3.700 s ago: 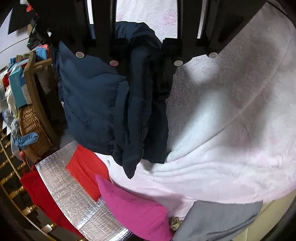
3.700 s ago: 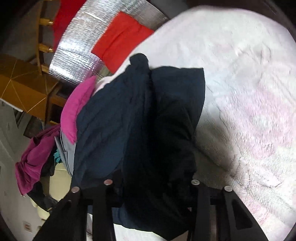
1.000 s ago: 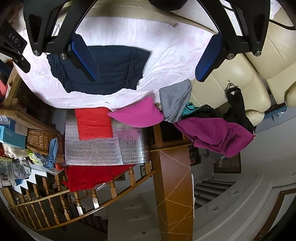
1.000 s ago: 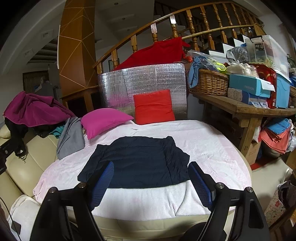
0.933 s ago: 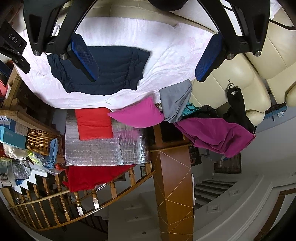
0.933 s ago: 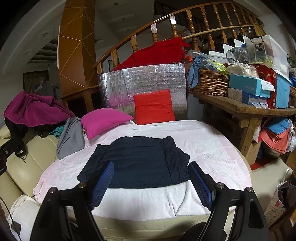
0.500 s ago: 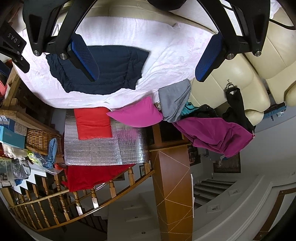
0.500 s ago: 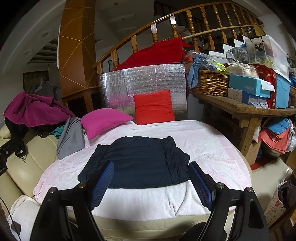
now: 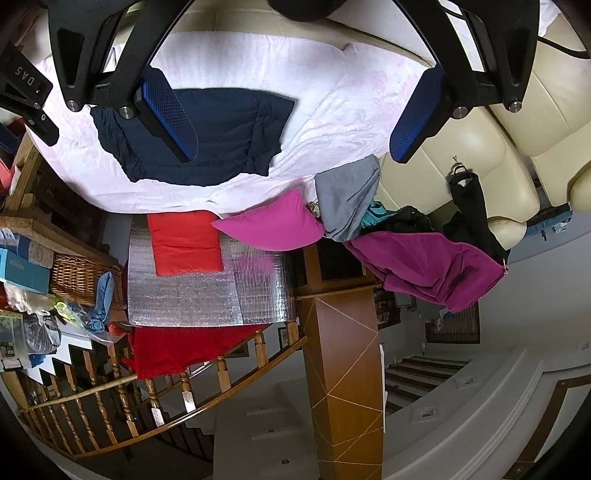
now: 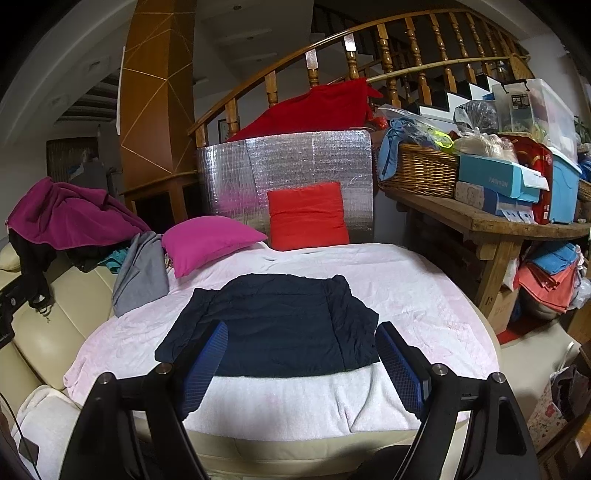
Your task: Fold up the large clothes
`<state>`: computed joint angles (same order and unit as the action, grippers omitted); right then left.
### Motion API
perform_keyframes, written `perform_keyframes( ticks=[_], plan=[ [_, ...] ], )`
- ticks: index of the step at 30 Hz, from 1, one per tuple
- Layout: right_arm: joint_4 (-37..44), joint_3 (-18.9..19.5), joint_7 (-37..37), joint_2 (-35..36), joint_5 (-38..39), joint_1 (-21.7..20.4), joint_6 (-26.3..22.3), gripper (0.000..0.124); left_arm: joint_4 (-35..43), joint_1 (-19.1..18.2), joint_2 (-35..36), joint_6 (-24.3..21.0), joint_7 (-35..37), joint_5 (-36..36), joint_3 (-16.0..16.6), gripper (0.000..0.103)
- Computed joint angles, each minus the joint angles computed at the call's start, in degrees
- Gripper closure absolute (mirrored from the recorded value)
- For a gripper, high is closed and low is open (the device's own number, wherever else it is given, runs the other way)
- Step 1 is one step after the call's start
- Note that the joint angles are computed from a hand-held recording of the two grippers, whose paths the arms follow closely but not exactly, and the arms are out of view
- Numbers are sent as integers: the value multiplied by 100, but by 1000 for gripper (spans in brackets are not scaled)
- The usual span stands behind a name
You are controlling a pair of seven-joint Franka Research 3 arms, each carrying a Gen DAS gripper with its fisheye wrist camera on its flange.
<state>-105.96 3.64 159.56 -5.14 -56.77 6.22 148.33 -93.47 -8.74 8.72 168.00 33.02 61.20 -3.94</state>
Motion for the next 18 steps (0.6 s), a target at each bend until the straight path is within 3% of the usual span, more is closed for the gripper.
perform_keyframes(
  ticks=[8, 18],
  plan=[
    [131, 35, -7, 52, -80, 67, -242, 39, 85, 56, 100, 163, 243, -375, 3, 0],
    [627, -46, -236, 397, -36, 267, -589, 39, 471, 13, 493, 285, 1142, -1298, 51, 0]
  ],
)
